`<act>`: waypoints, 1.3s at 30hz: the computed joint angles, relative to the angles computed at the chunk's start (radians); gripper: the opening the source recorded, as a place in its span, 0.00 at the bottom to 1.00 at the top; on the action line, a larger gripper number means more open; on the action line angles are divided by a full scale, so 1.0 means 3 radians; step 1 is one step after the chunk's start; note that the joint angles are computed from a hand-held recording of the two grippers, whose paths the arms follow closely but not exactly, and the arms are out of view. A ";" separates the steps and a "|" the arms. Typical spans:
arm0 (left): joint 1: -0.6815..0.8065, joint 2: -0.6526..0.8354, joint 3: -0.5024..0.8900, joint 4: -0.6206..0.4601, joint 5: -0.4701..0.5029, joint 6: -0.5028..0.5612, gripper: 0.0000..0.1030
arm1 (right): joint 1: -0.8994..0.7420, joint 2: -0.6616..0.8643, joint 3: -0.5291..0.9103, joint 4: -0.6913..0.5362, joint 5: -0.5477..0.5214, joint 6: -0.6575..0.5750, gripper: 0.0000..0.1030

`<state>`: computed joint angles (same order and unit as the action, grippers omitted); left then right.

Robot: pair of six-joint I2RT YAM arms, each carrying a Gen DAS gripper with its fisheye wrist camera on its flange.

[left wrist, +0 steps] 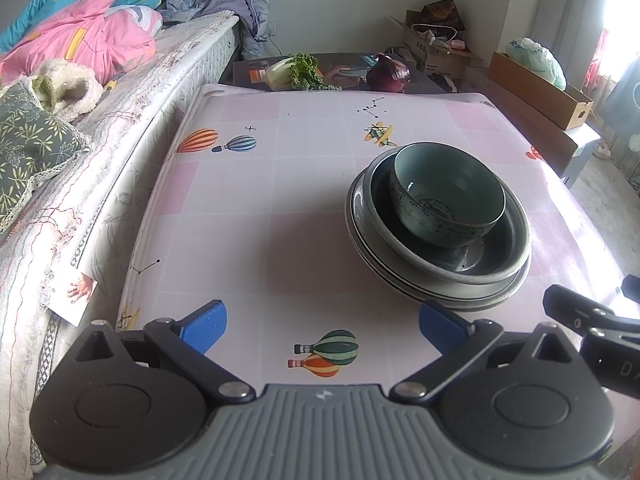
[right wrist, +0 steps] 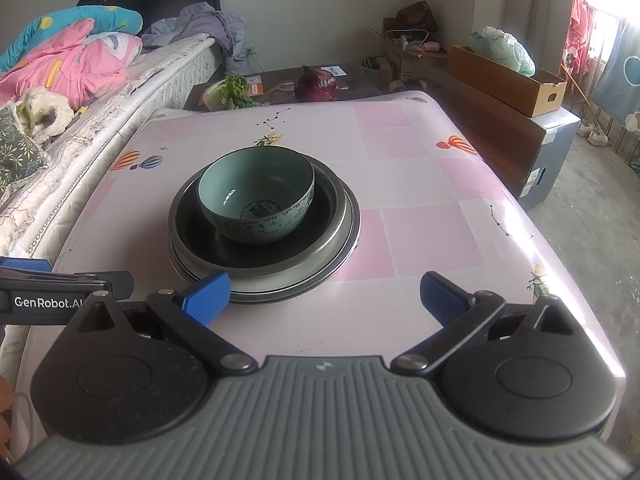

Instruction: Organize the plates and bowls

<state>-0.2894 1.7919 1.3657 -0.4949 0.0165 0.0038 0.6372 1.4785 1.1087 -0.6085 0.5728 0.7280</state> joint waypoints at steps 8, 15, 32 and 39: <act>0.0003 -0.0005 -0.0001 0.0000 0.0001 0.0002 1.00 | 0.0015 0.0005 0.0012 -0.0009 0.0005 0.0006 0.99; 0.0021 -0.0014 -0.0001 -0.0027 0.0016 0.0008 1.00 | 0.0022 0.0010 0.0020 -0.0015 0.0002 0.0010 0.99; 0.0028 0.0011 0.0002 -0.0036 0.0033 0.0026 1.00 | 0.0018 -0.0003 -0.0021 0.0016 0.0012 0.0019 0.99; 0.0069 0.0144 0.0221 -0.0040 0.0027 0.0044 1.00 | -0.0226 -0.0278 -0.0437 0.0657 -0.0092 -0.0284 0.99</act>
